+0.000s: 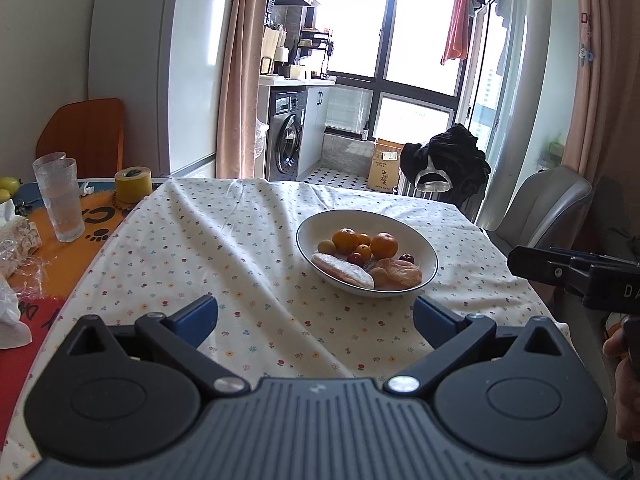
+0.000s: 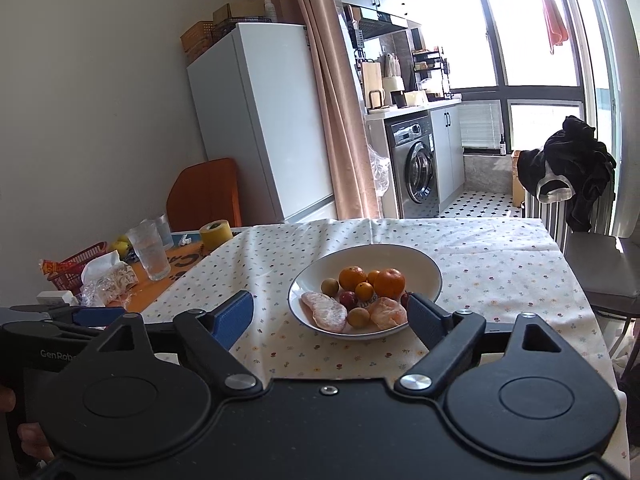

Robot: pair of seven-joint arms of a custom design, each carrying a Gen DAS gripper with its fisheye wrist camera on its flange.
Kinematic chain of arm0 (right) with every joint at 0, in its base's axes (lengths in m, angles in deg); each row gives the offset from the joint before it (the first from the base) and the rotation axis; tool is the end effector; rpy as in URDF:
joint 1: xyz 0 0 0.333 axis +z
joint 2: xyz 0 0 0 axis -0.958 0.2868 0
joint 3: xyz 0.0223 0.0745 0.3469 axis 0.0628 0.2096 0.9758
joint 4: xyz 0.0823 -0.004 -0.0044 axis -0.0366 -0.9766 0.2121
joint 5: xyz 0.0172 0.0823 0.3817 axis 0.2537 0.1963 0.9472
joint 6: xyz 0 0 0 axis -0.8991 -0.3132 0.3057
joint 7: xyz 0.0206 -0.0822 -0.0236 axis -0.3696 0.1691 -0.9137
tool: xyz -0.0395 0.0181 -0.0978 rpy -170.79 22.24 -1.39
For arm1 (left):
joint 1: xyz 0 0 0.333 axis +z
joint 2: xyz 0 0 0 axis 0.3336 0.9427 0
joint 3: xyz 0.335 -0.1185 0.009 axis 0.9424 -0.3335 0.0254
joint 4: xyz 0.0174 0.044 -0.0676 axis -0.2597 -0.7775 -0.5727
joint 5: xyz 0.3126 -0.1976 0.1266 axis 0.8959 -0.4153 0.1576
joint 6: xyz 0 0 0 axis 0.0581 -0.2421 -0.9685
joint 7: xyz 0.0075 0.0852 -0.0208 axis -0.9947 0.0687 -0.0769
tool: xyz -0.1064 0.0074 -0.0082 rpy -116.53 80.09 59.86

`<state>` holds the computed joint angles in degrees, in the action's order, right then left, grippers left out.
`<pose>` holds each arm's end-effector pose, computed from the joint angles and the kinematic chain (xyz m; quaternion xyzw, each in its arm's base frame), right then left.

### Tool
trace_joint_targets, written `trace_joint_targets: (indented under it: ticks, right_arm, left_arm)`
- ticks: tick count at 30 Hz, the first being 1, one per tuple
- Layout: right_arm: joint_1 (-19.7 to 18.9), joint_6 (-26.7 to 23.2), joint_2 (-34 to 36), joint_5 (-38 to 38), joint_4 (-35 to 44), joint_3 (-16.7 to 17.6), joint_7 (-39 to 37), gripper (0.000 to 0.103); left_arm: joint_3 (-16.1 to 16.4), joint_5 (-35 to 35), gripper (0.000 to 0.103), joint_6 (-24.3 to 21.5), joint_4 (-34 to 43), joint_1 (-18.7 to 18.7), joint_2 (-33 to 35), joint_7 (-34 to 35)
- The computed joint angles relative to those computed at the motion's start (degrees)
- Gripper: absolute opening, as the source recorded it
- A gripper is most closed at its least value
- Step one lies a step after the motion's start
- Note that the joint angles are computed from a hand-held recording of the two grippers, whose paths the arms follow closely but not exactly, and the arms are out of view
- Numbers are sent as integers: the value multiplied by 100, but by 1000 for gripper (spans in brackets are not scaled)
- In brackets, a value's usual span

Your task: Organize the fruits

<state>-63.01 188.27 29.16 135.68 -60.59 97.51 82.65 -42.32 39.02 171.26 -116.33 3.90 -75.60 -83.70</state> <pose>0.7534 0.2842 0.4471 -0.7313 0.3836 -0.1465 0.5446 0.5941 -0.2691 0.4778 -0.7066 0.5024 -0.3430 0.3616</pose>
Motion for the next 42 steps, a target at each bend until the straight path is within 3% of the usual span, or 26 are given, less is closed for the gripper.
trace_joint_targets:
  ticks: [4, 8, 15, 27, 31, 42]
  right_arm:
    - [-29, 73, -196, 61, -238, -14, 36, 103]
    - [-143, -23, -402, 272, -469, 30, -115, 103]
    - [-65, -106, -784, 268, -989, -259, 57, 103]
    - [-58, -518, -1475, 824, -1743, -496, -470, 103]
    - [29, -818, -1600, 702, -1862, -658, -335, 103]
    - [153, -873, -1720, 913, -1969, -779, -561, 103]
  left_arm:
    - [-46, -52, 103, -82, -132, -36, -133, -40]
    - [-115, -167, 103, -123, -302, -28, -310, -14]
    - [-265, -366, 103, -259, -583, -16, -624, 136]
    - [-430, -563, 103, -224, -907, 15, -890, 304]
    - [-441, -533, 103, -279, -957, 34, -944, 220]
    - [-468, -539, 103, -276, -993, 63, -964, 231]
